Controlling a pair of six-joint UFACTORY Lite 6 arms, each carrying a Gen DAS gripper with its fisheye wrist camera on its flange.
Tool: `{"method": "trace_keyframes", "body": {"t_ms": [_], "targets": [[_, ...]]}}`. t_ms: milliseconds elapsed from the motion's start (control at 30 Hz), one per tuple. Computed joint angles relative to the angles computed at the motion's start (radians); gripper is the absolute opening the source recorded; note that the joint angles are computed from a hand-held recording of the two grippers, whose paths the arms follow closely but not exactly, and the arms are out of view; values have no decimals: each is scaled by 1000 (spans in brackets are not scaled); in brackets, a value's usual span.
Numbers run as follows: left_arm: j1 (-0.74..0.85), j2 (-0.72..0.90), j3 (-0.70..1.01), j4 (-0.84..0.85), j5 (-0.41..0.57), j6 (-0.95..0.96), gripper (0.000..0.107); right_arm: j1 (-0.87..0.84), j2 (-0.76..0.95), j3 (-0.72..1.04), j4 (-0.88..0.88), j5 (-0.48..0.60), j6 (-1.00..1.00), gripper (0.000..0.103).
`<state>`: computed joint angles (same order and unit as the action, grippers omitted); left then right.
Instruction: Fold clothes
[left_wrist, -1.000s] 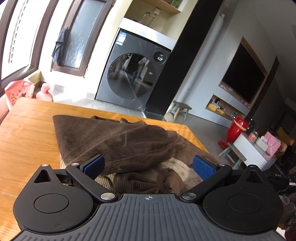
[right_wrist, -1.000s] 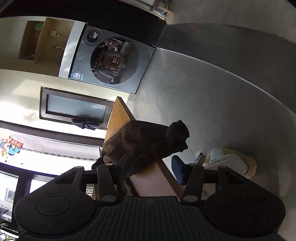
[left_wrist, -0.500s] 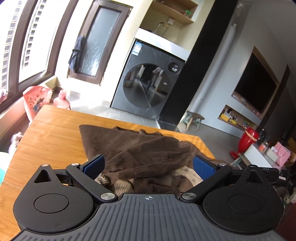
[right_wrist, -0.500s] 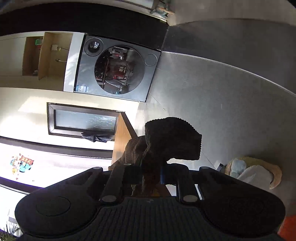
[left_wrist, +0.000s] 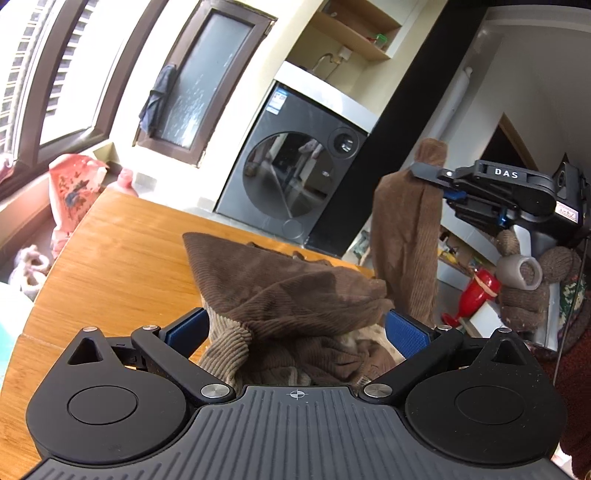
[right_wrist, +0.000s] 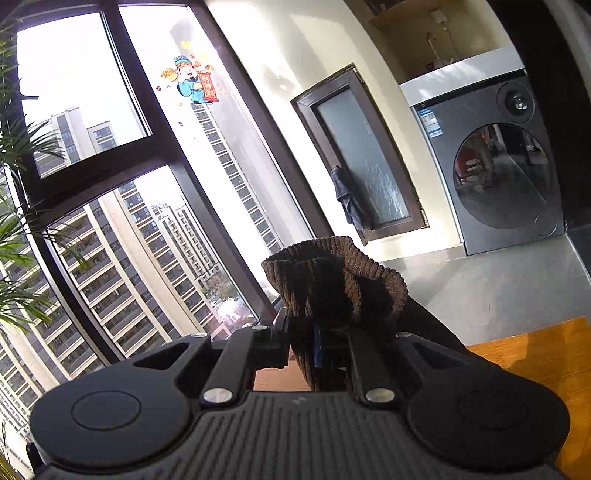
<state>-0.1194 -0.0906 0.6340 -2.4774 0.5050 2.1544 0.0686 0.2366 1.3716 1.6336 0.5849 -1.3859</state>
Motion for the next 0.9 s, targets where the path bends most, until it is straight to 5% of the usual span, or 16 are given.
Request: {"method": "trace_keyframes", "body": {"t_ms": [167, 233, 400, 733, 833, 900], "targets": [[40, -20, -26, 39, 17, -29, 103, 172, 168, 104, -199, -41, 123, 19], [43, -19, -27, 56, 17, -38, 103, 172, 182, 93, -193, -16, 102, 30], [7, 30, 15, 65, -21, -45, 103, 27, 2, -73, -81, 71, -33, 55], [-57, 146, 150, 148, 46, -156, 103, -278, -409, -541, -179, 25, -148, 62], [-85, 285, 305, 187, 82, -266, 103, -290, -399, -588, -86, 26, -239, 62], [-118, 381, 412, 180, 4, -290, 103, -247, -345, -581, 23, 11, -328, 62]]}}
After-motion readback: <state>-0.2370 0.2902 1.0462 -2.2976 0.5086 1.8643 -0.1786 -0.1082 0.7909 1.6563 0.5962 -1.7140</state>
